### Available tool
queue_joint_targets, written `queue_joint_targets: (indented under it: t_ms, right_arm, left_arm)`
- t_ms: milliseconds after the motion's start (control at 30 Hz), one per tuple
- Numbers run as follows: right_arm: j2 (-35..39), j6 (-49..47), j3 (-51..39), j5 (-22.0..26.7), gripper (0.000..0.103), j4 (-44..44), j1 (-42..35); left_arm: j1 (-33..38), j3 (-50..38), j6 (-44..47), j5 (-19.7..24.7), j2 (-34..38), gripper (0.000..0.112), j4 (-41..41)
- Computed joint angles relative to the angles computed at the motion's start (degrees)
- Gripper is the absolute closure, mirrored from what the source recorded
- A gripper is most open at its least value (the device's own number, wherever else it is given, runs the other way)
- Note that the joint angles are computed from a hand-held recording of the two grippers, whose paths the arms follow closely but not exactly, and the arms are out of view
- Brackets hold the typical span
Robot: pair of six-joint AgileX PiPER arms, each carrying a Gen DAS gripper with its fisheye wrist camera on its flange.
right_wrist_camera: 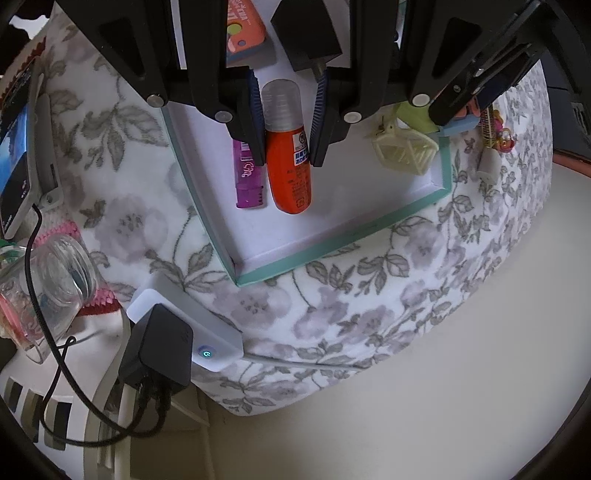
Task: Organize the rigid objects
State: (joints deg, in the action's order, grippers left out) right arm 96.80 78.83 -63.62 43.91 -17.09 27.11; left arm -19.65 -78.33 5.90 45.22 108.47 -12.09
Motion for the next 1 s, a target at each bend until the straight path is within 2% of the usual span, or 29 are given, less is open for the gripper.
queue_joint_targets:
  t_ms: [600,833,900,967,1000]
  right_arm:
    - [5.1,-4.3,-1.3,-0.9,0.078,4.8,-0.2]
    - [6.0,-3.7,-2.9,0.5,0.077,3.9,0.2]
    - [6.1,-3.8,-3.7,1.5,0.076,3.4,0.5]
    - [6.2,-3.8,-4.8,2.9,0.07,2.6,0.8]
    - [6.2,-3.5,-5.2,3.3,0.063,2.2,0.9]
  left_arm:
    - [-1.6,1.0,1.0,-1.7,0.3,0.04,0.8]
    - [-1.1,0.0,2.0,-0.2,0.8,0.04,-0.7]
    - [-0.9,-0.2,2.0,0.0,0.8,0.04,-0.8]
    - [-0.7,-0.2,2.4,0.1,0.5,0.04,-1.4]
    - [-0.5,-0.3,2.6,0.3,0.4,0.04,-1.8]
